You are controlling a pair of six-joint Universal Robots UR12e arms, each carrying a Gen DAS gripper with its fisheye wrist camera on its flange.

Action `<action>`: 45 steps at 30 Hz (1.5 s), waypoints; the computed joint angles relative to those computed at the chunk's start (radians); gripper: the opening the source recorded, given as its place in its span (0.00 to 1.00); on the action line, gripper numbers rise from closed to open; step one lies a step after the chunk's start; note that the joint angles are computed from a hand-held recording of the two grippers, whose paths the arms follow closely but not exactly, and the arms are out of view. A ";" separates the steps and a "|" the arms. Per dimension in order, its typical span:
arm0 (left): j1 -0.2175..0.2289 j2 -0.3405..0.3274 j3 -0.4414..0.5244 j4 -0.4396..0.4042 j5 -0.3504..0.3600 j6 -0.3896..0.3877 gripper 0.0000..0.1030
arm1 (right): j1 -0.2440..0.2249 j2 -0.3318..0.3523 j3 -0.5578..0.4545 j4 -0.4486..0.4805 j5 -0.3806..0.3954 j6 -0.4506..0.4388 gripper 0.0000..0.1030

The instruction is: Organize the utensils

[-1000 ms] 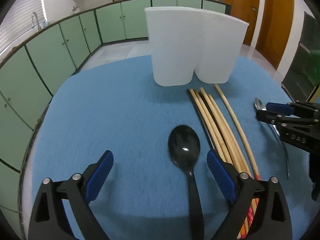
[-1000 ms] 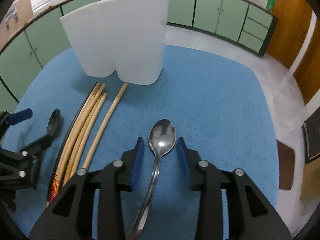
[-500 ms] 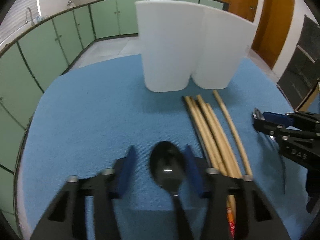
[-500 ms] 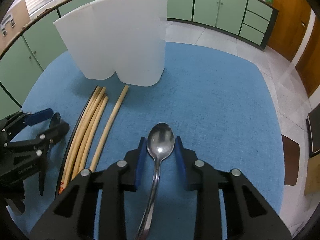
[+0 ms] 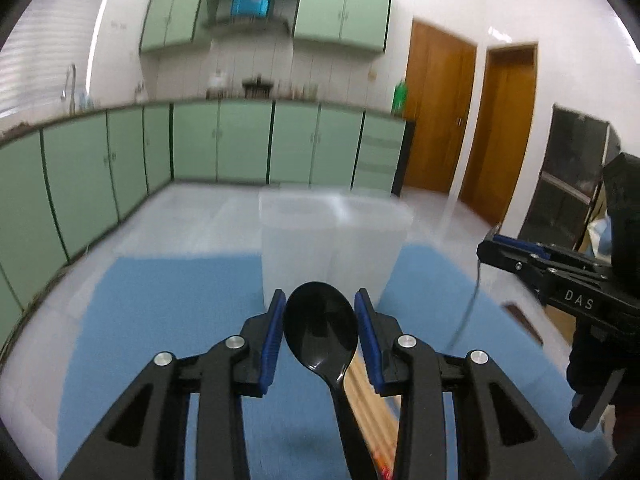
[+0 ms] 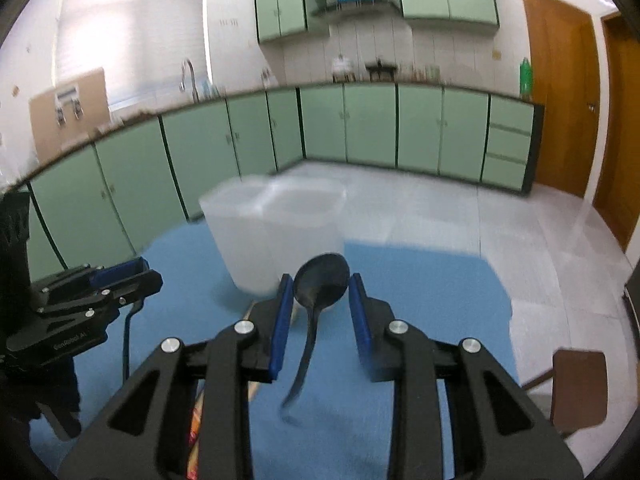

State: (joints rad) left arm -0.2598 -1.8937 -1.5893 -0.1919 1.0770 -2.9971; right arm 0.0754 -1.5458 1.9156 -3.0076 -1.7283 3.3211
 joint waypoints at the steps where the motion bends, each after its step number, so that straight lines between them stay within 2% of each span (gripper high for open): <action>1: 0.001 -0.004 0.005 0.046 -0.008 -0.015 0.34 | -0.008 -0.001 -0.009 -0.016 0.017 -0.004 0.26; 5: -0.004 -0.023 0.053 0.155 -0.013 -0.059 0.34 | -0.017 0.009 -0.054 -0.060 0.059 -0.002 0.26; 7: -0.016 -0.052 0.103 0.189 0.011 -0.070 0.34 | -0.033 0.008 -0.076 -0.059 0.075 -0.008 0.26; 11: -0.041 -0.126 0.228 0.222 0.070 -0.099 0.34 | -0.060 0.051 -0.155 -0.048 0.088 -0.005 0.26; 16: -0.061 -0.201 0.334 0.227 0.131 -0.121 0.34 | -0.069 0.097 -0.214 -0.037 0.048 -0.023 0.26; 20: -0.077 -0.242 0.377 0.211 0.179 -0.098 0.34 | -0.062 0.136 -0.244 0.009 0.014 -0.049 0.25; 21: -0.079 -0.249 0.382 0.202 0.185 -0.096 0.34 | -0.058 0.143 -0.245 0.016 0.012 -0.052 0.14; 22: -0.079 -0.254 0.386 0.193 0.187 -0.095 0.34 | -0.055 0.149 -0.247 0.029 0.010 -0.056 0.11; 24: -0.082 -0.263 0.392 0.177 0.196 -0.084 0.34 | -0.053 0.158 -0.246 0.043 0.004 -0.059 0.12; 28: -0.078 -0.263 0.383 0.140 0.169 -0.063 0.35 | -0.050 0.163 -0.235 0.074 0.026 -0.050 0.13; 30: -0.074 -0.256 0.371 0.139 0.158 -0.063 0.48 | -0.051 0.158 -0.225 0.068 0.038 -0.038 0.21; 32: -0.069 -0.243 0.347 0.158 0.149 -0.079 0.54 | -0.053 0.152 -0.216 0.067 0.042 -0.021 0.23; 34: -0.066 -0.231 0.333 0.152 0.145 -0.079 0.55 | -0.056 0.139 -0.198 0.063 0.047 0.000 0.24; 38: -0.053 -0.191 0.278 0.179 0.123 -0.076 0.59 | -0.051 0.099 -0.141 0.029 0.041 0.033 0.41; 40: -0.046 -0.155 0.233 0.173 0.117 -0.073 0.62 | -0.045 0.078 -0.110 0.022 0.047 0.052 0.46; 42: -0.042 -0.115 0.181 0.147 0.126 -0.055 0.66 | -0.039 0.056 -0.076 0.023 0.058 0.079 0.58; 45: -0.028 -0.052 0.096 0.092 0.099 -0.042 0.71 | -0.018 0.020 -0.022 0.043 0.051 0.116 0.68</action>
